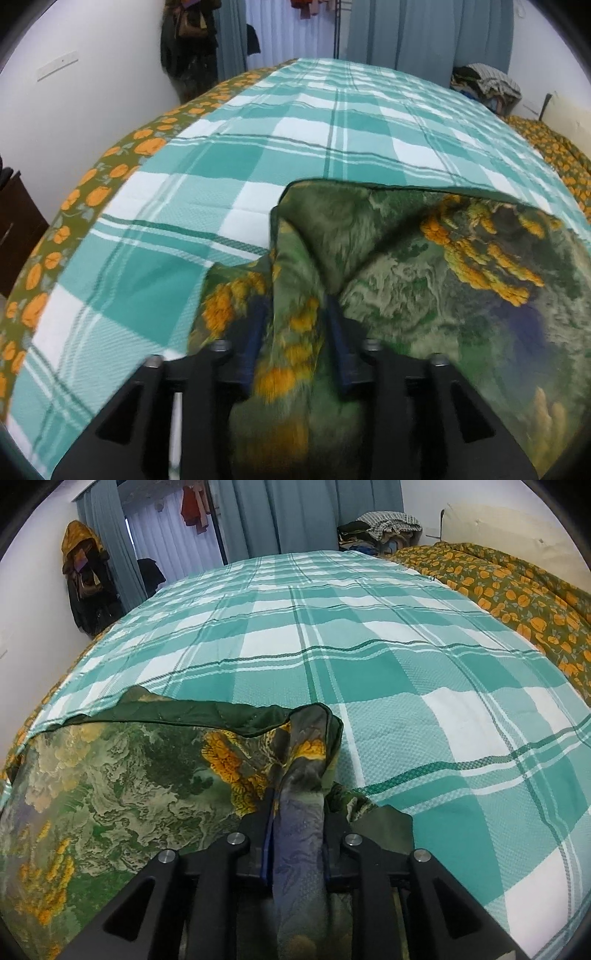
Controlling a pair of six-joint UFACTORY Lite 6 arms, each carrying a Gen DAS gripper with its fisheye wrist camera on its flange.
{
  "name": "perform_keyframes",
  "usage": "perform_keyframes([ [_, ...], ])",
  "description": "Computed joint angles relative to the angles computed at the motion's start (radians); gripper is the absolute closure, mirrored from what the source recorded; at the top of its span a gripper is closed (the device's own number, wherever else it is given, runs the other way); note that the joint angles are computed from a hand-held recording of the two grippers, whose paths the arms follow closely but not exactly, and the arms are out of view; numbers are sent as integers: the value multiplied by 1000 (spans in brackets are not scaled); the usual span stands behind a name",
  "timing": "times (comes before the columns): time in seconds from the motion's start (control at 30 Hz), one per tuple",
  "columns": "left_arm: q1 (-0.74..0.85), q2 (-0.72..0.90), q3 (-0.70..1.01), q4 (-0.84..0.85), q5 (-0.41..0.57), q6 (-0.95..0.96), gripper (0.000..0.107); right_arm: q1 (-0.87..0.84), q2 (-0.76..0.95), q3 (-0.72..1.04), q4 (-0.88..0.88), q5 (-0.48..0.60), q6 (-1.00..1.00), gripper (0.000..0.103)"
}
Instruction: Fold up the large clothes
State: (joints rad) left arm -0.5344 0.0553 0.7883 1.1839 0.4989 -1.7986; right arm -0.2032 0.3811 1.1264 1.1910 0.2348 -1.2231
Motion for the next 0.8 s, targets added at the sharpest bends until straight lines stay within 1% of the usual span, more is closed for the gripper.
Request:
perform_keyframes([
  [0.03, -10, -38, -15, -27, 13, 24, 44, -18, -21, 3, -84, 28, 90, 81],
  [0.07, -29, -90, -34, -57, 33, 52, 36, -32, -52, -7, -125, 40, 139, 73],
  [0.1, -54, -146, -48, -82, 55, 82, 35, -47, -91, -26, -131, 46, 154, 62],
  [0.13, -73, -181, -54, -99, 68, 106, 35, -63, -136, -52, -111, 54, 143, 59],
  [0.2, -116, -217, -25, -142, 97, 173, 31, -101, -233, -106, -64, 92, 100, 57],
  [0.27, -145, -212, 20, -155, 110, 208, 23, -120, -313, -146, -68, 139, 79, 57],
  [0.33, -159, -167, 90, -168, 104, 239, 21, -115, -379, -178, -88, 194, 56, 57],
  [0.43, -152, -61, 191, -176, 80, 264, 20, -79, -382, -168, -137, 282, 64, 57],
  [0.5, -131, 36, 256, -203, 57, 305, 20, -46, -372, -174, -155, 291, 63, 57],
  [0.6, -92, 143, 278, -216, 47, 299, 20, 3, -302, -178, -187, 244, 99, 57],
  [0.63, -77, 153, 259, -205, 33, 273, 20, -6, -265, -180, -149, 244, 71, 58],
  [0.67, -45, 141, 206, -159, -23, 205, 20, -28, -248, -193, -78, 261, 6, 58],
  [0.73, -12, 96, 120, -59, -102, 73, 20, -87, -219, -208, 55, 324, -120, 58],
  [0.77, -11, 82, 104, -44, -106, 53, 20, -111, -213, -212, 88, 354, -149, 58],
  [0.8, -21, 78, 109, -61, -90, 76, 20, -126, -216, -217, 100, 370, -160, 58],
])
